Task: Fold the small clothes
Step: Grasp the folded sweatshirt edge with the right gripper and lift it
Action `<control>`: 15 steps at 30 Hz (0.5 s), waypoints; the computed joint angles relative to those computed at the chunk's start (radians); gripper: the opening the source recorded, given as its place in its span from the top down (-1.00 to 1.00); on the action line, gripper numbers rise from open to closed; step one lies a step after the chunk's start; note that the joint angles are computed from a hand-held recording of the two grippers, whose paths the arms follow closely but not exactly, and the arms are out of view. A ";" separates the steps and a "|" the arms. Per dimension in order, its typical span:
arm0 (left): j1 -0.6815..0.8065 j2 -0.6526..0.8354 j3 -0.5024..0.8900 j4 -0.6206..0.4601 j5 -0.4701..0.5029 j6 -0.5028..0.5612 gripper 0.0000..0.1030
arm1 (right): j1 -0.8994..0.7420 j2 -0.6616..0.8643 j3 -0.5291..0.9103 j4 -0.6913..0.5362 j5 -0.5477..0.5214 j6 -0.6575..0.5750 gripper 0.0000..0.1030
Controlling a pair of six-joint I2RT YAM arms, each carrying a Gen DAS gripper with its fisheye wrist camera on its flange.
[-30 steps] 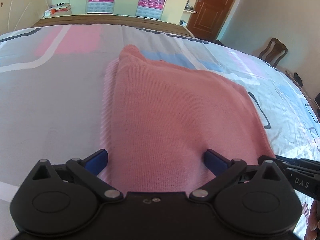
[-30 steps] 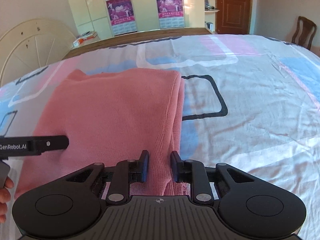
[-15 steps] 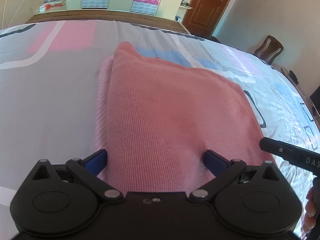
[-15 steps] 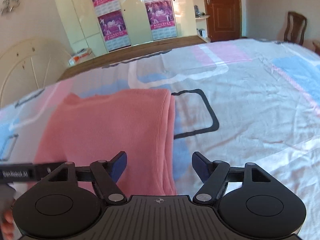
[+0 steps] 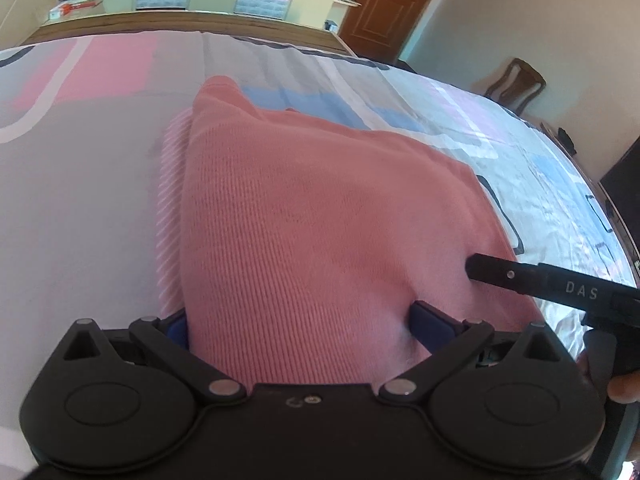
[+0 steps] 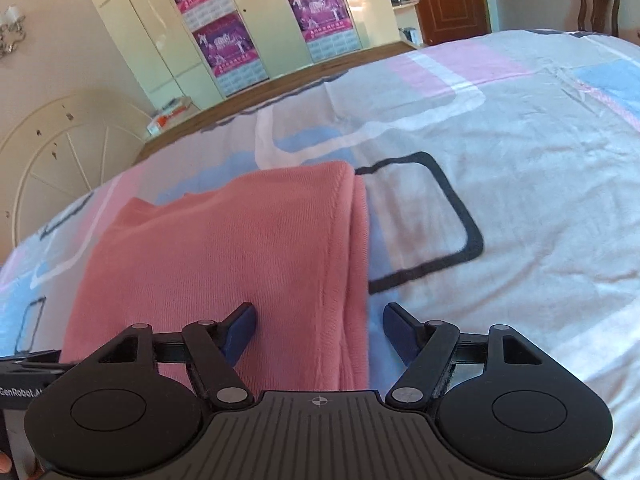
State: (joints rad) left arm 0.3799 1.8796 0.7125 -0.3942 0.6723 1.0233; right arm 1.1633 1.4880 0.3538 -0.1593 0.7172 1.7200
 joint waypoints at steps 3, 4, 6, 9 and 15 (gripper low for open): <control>0.005 0.020 0.025 -0.034 0.017 0.010 -0.90 | -0.016 -0.018 -0.023 0.083 -0.025 -0.046 0.41; 0.009 0.020 0.028 -0.045 0.023 0.022 -0.84 | -0.019 -0.023 -0.029 0.105 -0.037 -0.064 0.45; 0.018 0.012 0.031 -0.067 0.034 0.052 -0.61 | -0.027 -0.015 -0.019 0.104 -0.042 -0.078 0.49; 0.019 -0.028 0.002 -0.060 0.043 0.065 -0.35 | -0.038 0.001 0.005 0.084 -0.048 -0.077 0.56; 0.059 -0.078 0.032 -0.163 0.081 0.097 0.25 | -0.002 -0.061 0.037 0.053 0.000 -0.032 0.58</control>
